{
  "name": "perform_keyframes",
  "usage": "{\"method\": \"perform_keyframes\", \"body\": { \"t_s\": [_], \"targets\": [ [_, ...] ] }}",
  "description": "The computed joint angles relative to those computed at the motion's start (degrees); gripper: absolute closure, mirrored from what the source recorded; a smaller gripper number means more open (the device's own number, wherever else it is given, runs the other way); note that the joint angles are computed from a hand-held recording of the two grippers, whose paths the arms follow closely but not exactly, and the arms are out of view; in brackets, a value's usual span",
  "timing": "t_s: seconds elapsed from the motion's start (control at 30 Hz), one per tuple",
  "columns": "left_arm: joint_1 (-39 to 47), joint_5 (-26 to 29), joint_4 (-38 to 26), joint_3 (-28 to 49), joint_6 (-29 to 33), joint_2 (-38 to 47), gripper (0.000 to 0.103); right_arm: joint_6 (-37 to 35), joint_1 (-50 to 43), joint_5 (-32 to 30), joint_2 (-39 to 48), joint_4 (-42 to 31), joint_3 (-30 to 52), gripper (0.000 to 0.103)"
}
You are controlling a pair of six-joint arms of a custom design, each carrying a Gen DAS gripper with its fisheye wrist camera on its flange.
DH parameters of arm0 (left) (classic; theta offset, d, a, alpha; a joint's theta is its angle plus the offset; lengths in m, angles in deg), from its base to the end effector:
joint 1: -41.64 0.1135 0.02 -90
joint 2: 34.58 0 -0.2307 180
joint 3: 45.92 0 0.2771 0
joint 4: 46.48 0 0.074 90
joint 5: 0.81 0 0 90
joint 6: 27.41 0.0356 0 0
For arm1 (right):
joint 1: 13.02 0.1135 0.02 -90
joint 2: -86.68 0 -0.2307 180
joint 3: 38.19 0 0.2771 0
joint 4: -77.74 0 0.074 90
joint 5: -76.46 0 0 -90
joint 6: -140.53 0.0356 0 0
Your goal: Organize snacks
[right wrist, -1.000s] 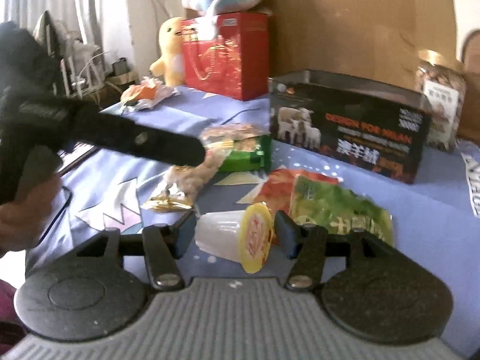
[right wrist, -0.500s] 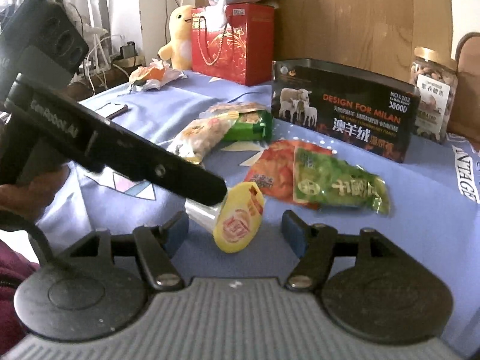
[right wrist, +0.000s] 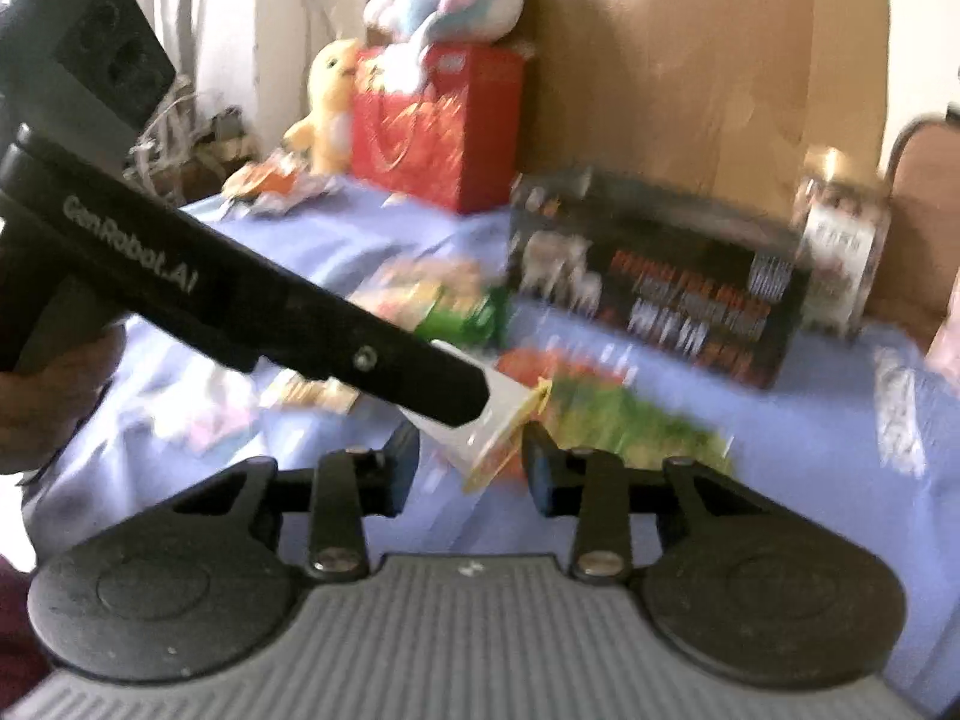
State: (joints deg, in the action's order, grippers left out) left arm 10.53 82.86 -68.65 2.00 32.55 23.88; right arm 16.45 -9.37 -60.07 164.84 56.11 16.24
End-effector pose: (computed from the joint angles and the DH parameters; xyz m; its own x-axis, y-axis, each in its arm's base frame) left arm 0.2279 -0.1329 0.2003 -0.6178 -0.2083 -0.7582 0.1442 0.9179 -0.3696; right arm 0.2933 0.0446 0.1577 -0.2784 -0.4041 -0.8713 -0.8557 0.5164 0.0340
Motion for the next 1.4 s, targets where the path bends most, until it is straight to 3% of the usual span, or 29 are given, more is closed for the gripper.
{"method": "perform_keyframes", "body": {
  "t_s": [0.2,0.37,0.47,0.57,0.63,0.73,0.83,1.0,1.07,1.2,1.27,1.3,1.4],
  "targets": [
    [8.4,0.7,6.0,9.9,7.5,9.8,0.052,14.8,5.8,6.1,9.9,18.1,8.3,0.063],
    [12.9,0.3,7.7,19.3,8.5,21.9,0.048,19.0,11.2,15.4,21.9,18.2,21.4,0.062],
    [13.8,-1.1,6.2,22.0,8.8,25.5,0.048,20.5,12.2,18.8,23.8,18.2,23.3,0.062],
    [15.9,0.7,8.8,15.0,8.1,18.2,0.046,23.5,9.7,14.9,20.6,19.7,19.8,0.061],
    [17.4,0.6,10.6,8.9,6.2,11.5,0.039,24.4,8.1,11.5,18.2,19.3,17.1,0.060],
    [21.8,2.7,9.6,-0.3,-0.3,1.2,0.039,21.5,6.7,4.4,17.3,11.9,16.3,0.060],
    [25.9,6.4,7.6,-7.0,-6.9,-4.8,0.040,18.9,8.1,2.9,20.3,1.9,20.2,0.061],
    [28.3,9.8,6.3,-13.5,-13.2,-10.0,0.039,26.2,9.3,0.3,29.4,-7.4,31.2,0.061],
    [29.7,12.3,6.9,-15.0,-14.9,-11.2,0.032,29.3,9.5,-0.1,31.9,-8.2,34.0,0.060],
    [31.8,18.7,11.5,-15.3,-17.2,-6.0,0.029,31.7,10.3,-1.2,35.3,-10.6,37.9,0.060],
    [31.9,20.5,14.3,-15.0,-18.3,-2.3,0.033,31.5,10.9,-2.3,36.1,-12.4,39.1,0.067],
    [31.6,20.2,15.5,-15.2,-18.3,-1.6,0.043,31.1,11.0,-3.0,35.5,-12.6,38.5,0.082],
    [29.7,16.9,12.5,-14.6,-17.2,-2.8,0.058,29.5,12.3,0.3,29.3,-7.8,32.3,0.083]
  ]
}}
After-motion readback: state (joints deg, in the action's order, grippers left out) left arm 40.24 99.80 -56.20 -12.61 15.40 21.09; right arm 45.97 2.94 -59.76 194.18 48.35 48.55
